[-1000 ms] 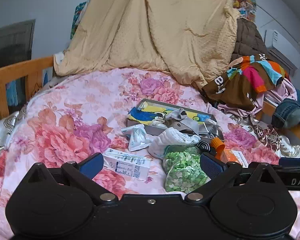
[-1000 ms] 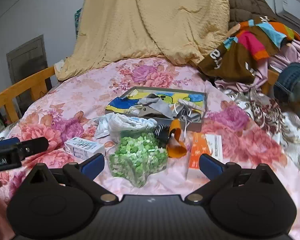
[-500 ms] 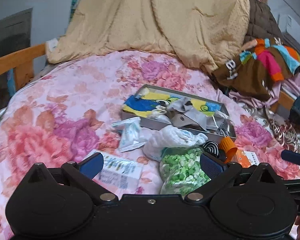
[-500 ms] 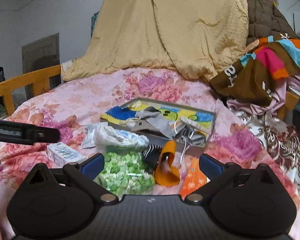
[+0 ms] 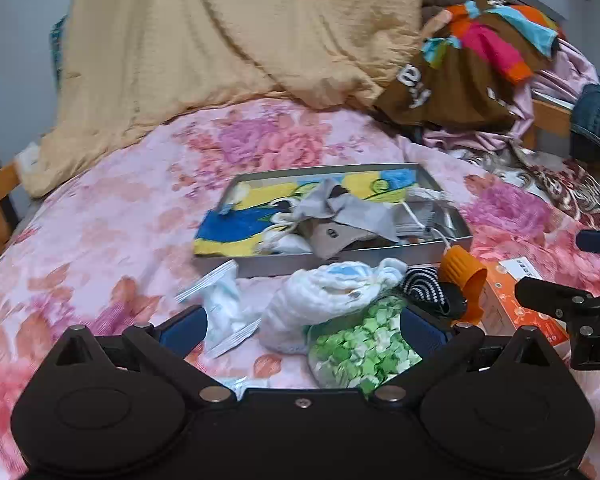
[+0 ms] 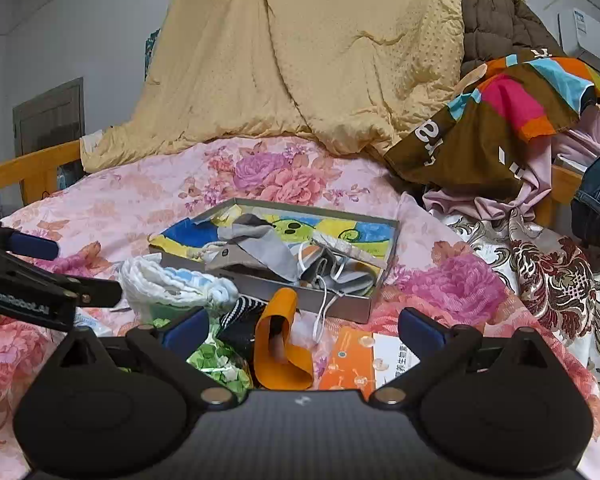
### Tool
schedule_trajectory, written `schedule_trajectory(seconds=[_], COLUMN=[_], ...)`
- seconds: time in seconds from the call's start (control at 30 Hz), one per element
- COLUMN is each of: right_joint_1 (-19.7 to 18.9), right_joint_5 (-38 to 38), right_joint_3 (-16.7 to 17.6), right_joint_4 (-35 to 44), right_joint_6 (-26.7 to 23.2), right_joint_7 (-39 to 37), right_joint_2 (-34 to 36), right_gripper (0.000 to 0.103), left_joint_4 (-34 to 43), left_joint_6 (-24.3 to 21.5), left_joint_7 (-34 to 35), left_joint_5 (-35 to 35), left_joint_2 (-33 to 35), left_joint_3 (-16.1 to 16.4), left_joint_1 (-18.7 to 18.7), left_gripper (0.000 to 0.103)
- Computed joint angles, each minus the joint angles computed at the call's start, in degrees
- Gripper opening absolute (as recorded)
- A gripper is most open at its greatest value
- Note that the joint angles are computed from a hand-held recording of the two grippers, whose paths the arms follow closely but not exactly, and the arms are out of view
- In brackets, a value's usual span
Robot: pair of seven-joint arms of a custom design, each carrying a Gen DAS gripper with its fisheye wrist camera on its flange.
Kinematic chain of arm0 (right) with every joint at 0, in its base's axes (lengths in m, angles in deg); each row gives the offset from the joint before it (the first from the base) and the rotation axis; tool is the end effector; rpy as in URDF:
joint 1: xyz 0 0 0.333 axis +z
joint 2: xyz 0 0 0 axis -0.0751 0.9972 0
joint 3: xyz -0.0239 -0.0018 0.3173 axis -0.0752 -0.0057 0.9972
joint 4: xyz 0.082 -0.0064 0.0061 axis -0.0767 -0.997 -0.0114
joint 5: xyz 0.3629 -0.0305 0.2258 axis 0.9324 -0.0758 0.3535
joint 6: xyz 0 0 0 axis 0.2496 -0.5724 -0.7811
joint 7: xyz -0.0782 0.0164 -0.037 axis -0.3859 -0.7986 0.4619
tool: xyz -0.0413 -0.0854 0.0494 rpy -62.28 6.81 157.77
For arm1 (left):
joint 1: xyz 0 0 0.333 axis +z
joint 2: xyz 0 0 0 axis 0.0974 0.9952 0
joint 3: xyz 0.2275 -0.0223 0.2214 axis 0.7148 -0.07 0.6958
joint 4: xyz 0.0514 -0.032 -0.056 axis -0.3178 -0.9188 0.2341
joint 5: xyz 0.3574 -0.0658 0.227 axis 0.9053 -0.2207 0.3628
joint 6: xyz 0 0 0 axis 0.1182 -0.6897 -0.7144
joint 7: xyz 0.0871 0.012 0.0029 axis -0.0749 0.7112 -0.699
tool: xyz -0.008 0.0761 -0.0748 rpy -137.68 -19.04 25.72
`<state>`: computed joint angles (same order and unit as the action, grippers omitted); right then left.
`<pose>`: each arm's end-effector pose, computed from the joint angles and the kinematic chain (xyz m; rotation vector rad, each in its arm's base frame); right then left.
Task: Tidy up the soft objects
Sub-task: 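Move both open tools back from the tray toward the remaining pile, then grasp the striped sock with the left tool while the right tool grasps the orange strip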
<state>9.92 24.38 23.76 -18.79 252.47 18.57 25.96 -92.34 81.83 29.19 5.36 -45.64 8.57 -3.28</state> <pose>0.6767 0.2716 0.4658 -1.8558 0.8120 -0.5655 0.5852 -0.2115 0.4784 -1.7697 1.3197 -0.6166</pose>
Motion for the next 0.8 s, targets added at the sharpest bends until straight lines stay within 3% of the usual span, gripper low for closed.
schedule_trajectory(seconds=[0.2,0.43,0.63,0.8], right_joint_1=[0.02,-0.02,0.88,-0.18], right_joint_5=[0.57,3.17,-4.76,-13.29], right_joint_3=[0.90,2.04,1.00,0.23], right_joint_4=[2.44,6.05,8.66,10.44], right_joint_6=[0.26,1.95,3.07,-2.75], right_joint_7=[-2.52,-4.34,4.66,15.85], right_joint_2=[2.69,5.73,8.71,10.36], right_gripper=[0.102,0.102,0.101,0.091], left_joint_4=[1.47,2.89,4.41,6.60], left_joint_6=[7.70,13.35,19.69,24.99], left_joint_7=[8.81,15.75,13.67,29.12], left_joint_5=[-1.00,-1.96,4.19,-0.91], left_joint_2=[2.73,5.44,6.83,10.10], left_joint_3=[1.56,3.19,4.43,3.98], left_joint_1=[1.54,2.53,2.63,2.75], left_gripper=[0.102,0.102,0.102,0.102])
